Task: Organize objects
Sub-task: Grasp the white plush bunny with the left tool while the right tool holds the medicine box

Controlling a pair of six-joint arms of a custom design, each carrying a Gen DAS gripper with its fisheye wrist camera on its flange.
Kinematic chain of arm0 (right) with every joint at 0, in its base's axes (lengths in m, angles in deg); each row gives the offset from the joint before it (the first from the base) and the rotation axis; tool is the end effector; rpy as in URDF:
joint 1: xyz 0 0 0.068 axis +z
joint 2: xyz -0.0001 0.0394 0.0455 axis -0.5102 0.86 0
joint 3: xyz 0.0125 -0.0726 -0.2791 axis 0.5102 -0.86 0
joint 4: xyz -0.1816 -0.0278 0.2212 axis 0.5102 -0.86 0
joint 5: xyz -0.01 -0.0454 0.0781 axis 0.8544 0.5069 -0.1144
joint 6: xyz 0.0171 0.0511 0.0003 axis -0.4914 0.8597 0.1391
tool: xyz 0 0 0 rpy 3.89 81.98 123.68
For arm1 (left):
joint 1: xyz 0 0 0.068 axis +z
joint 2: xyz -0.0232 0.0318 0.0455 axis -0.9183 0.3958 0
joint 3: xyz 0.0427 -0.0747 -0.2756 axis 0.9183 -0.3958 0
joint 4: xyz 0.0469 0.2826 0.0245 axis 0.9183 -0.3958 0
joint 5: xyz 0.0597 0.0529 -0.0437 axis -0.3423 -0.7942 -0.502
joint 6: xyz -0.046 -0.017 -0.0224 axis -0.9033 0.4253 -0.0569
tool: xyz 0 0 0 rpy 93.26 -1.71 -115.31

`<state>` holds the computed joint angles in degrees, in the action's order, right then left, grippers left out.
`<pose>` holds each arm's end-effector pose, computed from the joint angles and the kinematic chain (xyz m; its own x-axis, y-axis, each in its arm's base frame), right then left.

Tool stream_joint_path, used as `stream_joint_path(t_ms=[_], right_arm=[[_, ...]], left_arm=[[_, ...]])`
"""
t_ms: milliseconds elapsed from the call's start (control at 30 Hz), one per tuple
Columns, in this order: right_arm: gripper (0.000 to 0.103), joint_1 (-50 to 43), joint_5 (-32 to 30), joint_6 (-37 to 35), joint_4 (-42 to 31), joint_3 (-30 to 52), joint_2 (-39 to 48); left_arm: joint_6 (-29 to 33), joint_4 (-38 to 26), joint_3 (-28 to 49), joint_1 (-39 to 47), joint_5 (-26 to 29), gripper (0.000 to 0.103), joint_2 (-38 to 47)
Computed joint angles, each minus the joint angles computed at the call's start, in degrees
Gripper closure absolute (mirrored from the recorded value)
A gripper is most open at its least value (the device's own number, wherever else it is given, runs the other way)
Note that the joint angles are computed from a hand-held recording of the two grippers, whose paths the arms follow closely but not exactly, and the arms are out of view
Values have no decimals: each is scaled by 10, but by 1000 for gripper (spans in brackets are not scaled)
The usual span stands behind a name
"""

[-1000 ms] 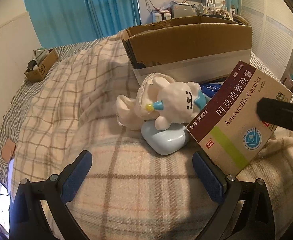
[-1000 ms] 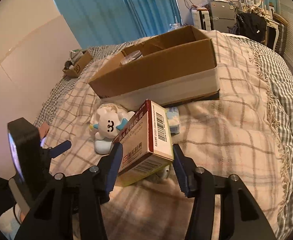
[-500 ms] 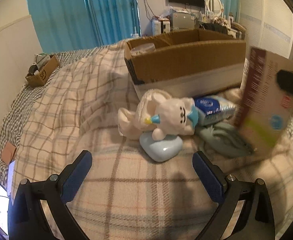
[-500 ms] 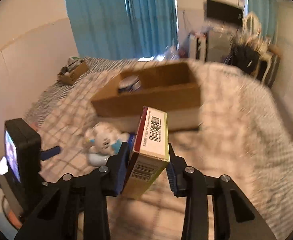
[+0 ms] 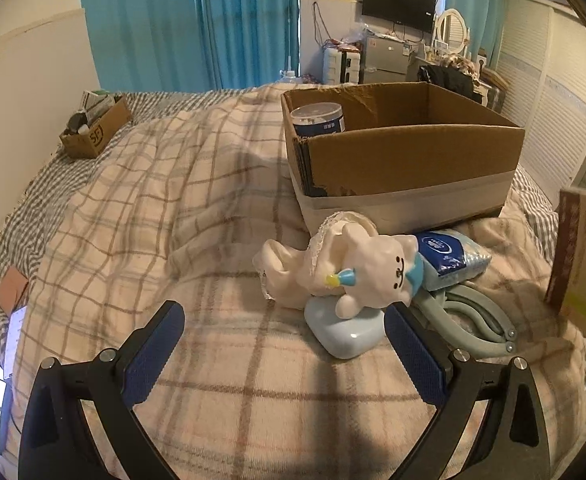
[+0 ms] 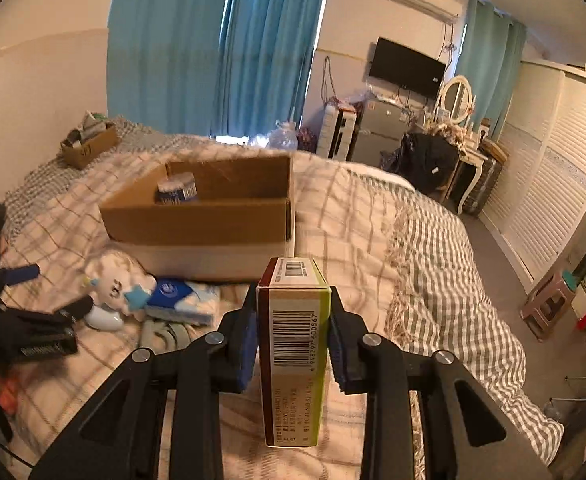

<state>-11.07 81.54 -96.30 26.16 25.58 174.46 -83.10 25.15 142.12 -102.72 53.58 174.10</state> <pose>0.3430 0.1224 0.2232 -0.5095 -0.4092 -0.7570 -0.4608 0.8727 -0.1616 0.2807 -0.1805 0.1709 -0.7169 -0.2899 -0.6340 -0.3766 0.9264 0.0022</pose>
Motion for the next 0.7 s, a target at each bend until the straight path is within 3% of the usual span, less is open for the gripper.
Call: stream_joint_path(t_ms=[167,367,500,533,700], right_arm=[[74,-2,1,-6,33,-6,27],[74,-10,-12,-1,33,10,53],[74,-12,-20,4,23,14,65],[74,-12,-21,4,19,15,70],[74,-4,-6,3,37,-7,64]], left_arm=[[24,35,5,21,41,5,18],[45,61,39,47,109,19,61],[42,55,56,31,111,47,75],[44,55,57,26,105,62,74],[40,66,37,0,97,63,49]])
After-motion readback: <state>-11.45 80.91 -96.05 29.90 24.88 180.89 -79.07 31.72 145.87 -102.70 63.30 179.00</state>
